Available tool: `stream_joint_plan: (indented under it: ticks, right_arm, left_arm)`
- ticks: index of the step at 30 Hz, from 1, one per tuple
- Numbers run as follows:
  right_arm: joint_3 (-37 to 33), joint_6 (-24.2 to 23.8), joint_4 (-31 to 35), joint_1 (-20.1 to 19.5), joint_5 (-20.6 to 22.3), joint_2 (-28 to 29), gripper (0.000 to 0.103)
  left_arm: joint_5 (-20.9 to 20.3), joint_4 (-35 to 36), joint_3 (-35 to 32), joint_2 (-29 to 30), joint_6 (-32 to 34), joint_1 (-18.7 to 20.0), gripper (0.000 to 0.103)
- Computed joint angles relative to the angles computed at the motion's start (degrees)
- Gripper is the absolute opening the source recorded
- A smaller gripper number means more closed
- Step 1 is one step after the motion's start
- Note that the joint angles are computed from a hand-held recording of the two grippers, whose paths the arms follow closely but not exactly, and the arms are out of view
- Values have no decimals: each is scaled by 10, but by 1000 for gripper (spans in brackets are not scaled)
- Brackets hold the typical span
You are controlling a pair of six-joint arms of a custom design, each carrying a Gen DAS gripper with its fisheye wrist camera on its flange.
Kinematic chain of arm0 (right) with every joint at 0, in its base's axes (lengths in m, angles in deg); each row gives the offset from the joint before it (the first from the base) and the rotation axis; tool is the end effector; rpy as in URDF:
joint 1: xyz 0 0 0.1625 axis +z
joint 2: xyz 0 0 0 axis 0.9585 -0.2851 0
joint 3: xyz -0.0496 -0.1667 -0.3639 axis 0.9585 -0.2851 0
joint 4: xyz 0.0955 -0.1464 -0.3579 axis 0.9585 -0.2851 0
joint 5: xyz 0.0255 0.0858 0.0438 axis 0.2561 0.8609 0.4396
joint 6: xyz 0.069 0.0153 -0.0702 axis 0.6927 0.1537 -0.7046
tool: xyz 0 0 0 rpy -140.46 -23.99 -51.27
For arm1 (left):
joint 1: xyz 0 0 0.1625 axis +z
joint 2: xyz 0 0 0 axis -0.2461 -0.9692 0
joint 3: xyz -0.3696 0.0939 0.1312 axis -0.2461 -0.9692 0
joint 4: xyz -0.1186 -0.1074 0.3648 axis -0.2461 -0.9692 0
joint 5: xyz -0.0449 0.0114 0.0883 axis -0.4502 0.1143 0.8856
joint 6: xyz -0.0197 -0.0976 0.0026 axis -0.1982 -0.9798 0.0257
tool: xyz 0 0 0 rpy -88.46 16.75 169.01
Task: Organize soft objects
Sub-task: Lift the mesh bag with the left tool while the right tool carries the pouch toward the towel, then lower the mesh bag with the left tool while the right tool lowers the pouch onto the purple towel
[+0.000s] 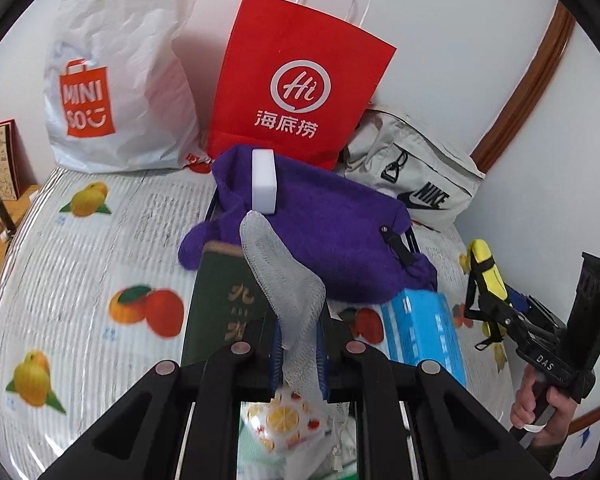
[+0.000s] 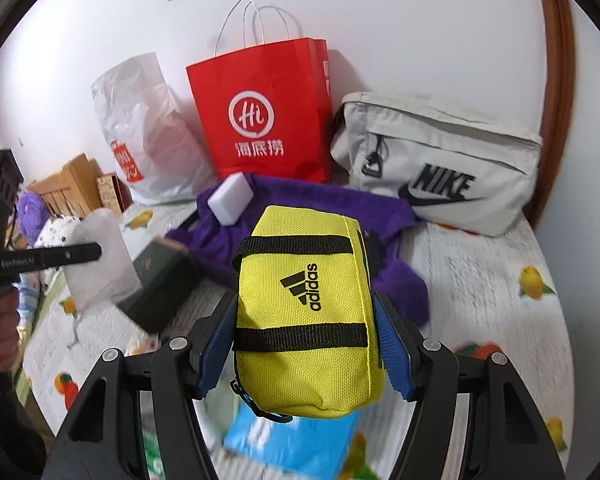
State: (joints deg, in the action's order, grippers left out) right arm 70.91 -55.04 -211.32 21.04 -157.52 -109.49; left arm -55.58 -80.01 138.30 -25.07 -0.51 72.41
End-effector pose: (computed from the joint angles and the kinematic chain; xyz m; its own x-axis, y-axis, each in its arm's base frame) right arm 0.1631 -0.7243 0.2385 -0.7296 -0.3565 0.5836 -0.6474 0.6349 -0.4216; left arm -0.2127 -0.7103 0.1973 -0.9044 0.0159 -0.4265 0.2879 0.7604 -0.5821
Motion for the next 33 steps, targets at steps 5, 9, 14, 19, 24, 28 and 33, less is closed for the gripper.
stream_joint_plan:
  ticks: [5, 9, 14, 19, 24, 28, 33]
  right_arm:
    - [-95, 1, 44, -1, -10, 56, 65]
    - [-165, -3, 73, -3, -24, 96, 65]
    - [-252, -13, 121, -7, -41, 147, 65]
    - [-332, -31, 175, -11, -62, 194, 65]
    - [-406, -16, 239, -19, -77, 232, 65]
    - [-467, -9, 284, -21, -94, 264, 65]
    - [-531, 10, 343, -23, -102, 292, 65]
  left_arm:
    - [-10, 30, -83, 44, 12, 15, 14]
    - [-20, 70, -172, 94, 11, 32, 14]
    - [-31, 115, -272, 148, -13, 56, 14]
    - [-24, 175, -358, 196, -45, 74, 14]
    - [-28, 226, -423, 235, -55, 84, 14]
    - [-26, 279, -489, 272, -66, 89, 14]
    - [-36, 344, -572, 313, -71, 96, 14]
